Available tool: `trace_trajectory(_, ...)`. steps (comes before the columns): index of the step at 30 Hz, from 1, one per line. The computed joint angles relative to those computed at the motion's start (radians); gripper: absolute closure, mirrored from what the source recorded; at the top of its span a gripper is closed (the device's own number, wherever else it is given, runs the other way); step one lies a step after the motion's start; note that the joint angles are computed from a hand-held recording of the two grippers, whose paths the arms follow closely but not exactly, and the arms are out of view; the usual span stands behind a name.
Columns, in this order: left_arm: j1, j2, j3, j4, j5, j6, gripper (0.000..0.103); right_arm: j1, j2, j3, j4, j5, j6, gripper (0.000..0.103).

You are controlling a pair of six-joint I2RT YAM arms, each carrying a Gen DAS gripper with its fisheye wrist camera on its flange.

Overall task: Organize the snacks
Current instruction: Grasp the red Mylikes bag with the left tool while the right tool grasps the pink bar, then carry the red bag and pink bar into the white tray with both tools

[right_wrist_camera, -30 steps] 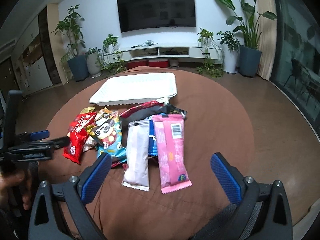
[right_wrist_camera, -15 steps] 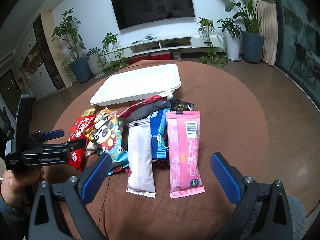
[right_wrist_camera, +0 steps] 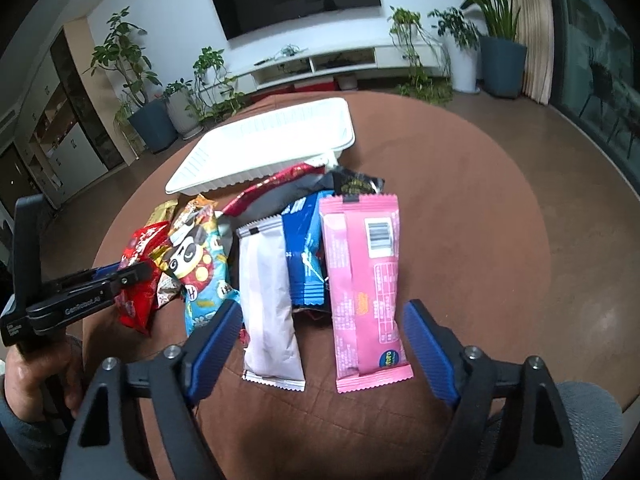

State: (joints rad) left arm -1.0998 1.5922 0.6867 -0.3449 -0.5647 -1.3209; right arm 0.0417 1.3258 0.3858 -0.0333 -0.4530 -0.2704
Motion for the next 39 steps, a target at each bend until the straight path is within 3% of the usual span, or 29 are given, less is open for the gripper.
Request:
trace_trajectory(7,-0.046,-0.097,-0.097,0.083,0.004,-0.049,0.072,-0.003,0.083,0.069,-0.044,-0.007,0.004,0.021)
trace_trajectory(14,-0.135,-0.171,-0.135,0.061,-0.038,-0.146,0.073,-0.019,0.14,0.154,-0.111,0.046,-0.005,0.026)
trace_trajectory(22,-0.166,-0.15,-0.139,0.107,-0.046,-0.164,0.073,-0.001,0.224,0.197,-0.161,0.056,-0.031,0.043)
trace_trajectory(27,-0.166,-0.139,-0.143,0.134,-0.039,-0.162,0.073,-0.015,0.235,0.201,-0.171,0.053,-0.037,0.065)
trace_trajectory(39,-0.179,-0.156,-0.168,0.155,-0.053,-0.185,0.073,-0.036,0.178,0.173,-0.19,0.028,-0.044,0.078)
